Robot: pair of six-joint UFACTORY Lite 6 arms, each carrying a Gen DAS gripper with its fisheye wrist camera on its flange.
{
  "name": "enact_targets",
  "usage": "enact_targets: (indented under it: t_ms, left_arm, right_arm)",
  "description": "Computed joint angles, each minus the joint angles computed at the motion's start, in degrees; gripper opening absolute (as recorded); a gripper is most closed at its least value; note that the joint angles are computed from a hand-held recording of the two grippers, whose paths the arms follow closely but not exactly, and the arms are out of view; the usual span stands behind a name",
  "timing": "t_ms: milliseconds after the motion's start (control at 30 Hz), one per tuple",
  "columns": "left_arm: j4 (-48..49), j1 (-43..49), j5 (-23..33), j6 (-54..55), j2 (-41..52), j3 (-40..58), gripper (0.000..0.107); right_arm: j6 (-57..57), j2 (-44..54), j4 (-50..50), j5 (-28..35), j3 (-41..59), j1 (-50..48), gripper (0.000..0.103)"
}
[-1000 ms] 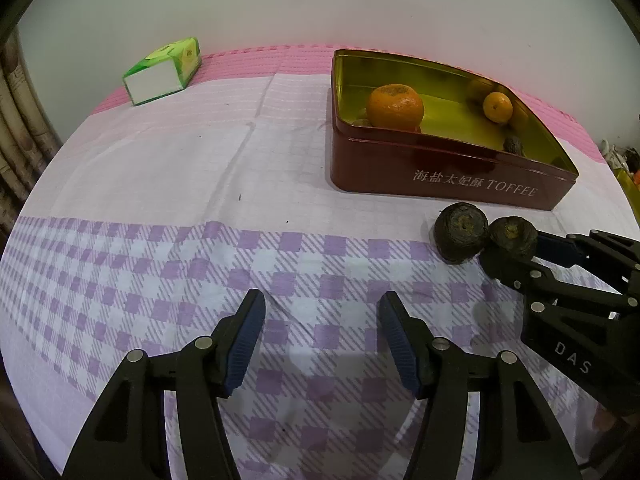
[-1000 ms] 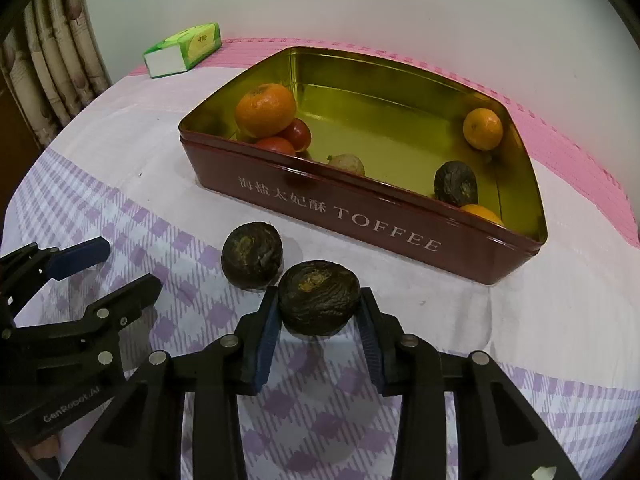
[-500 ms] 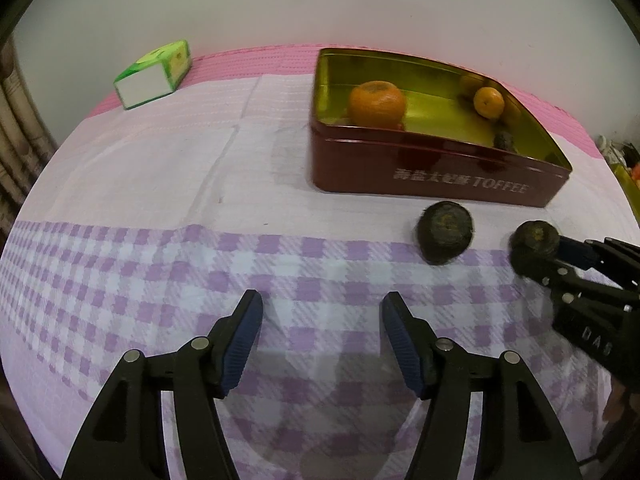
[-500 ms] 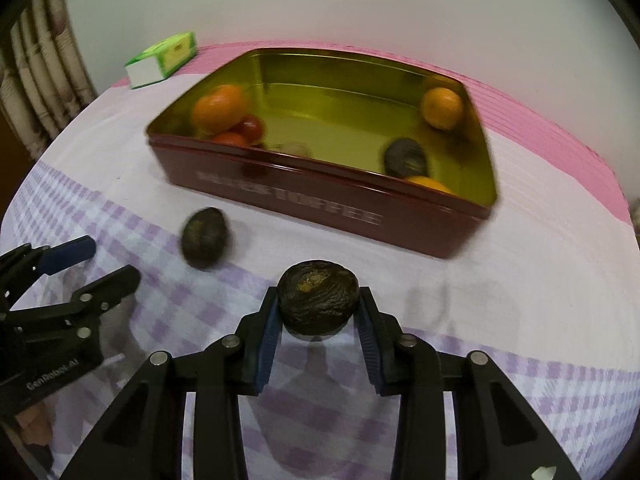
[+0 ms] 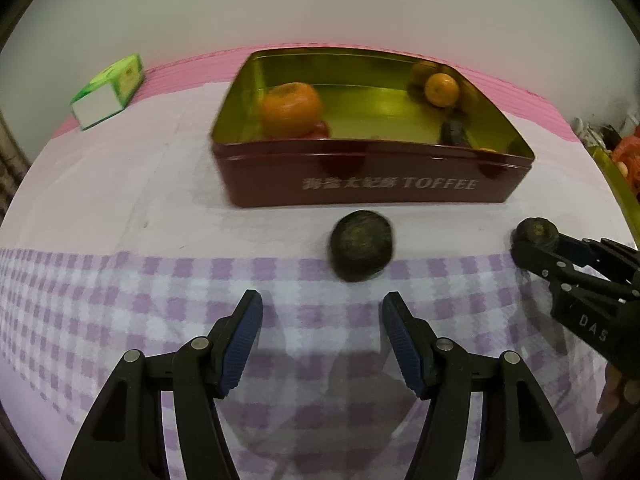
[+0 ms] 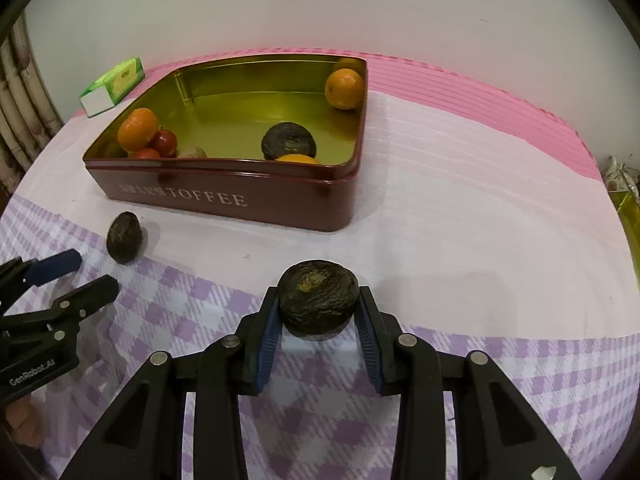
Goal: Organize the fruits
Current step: 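Grasp a dark passion fruit with the right tool while the left tool grasps the other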
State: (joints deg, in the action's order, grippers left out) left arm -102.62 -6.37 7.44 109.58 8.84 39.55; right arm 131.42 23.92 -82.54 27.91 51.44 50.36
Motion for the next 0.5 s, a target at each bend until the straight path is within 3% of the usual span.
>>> enact_targets:
  t_ms: [300,500]
  left_arm:
    - [-0.11,-3.40,-1.83,-3.01,4.92,5.83,0.063]
    - [-12.72,-4.92,-3.57,9.50,8.55,9.84,0.063]
  right_arm:
    - [3.56,-1.61,-2.94,0.06,-2.70,0.15,0.034]
    - [3.80,-1.30,-3.10,0.19,-2.29,0.11,0.034]
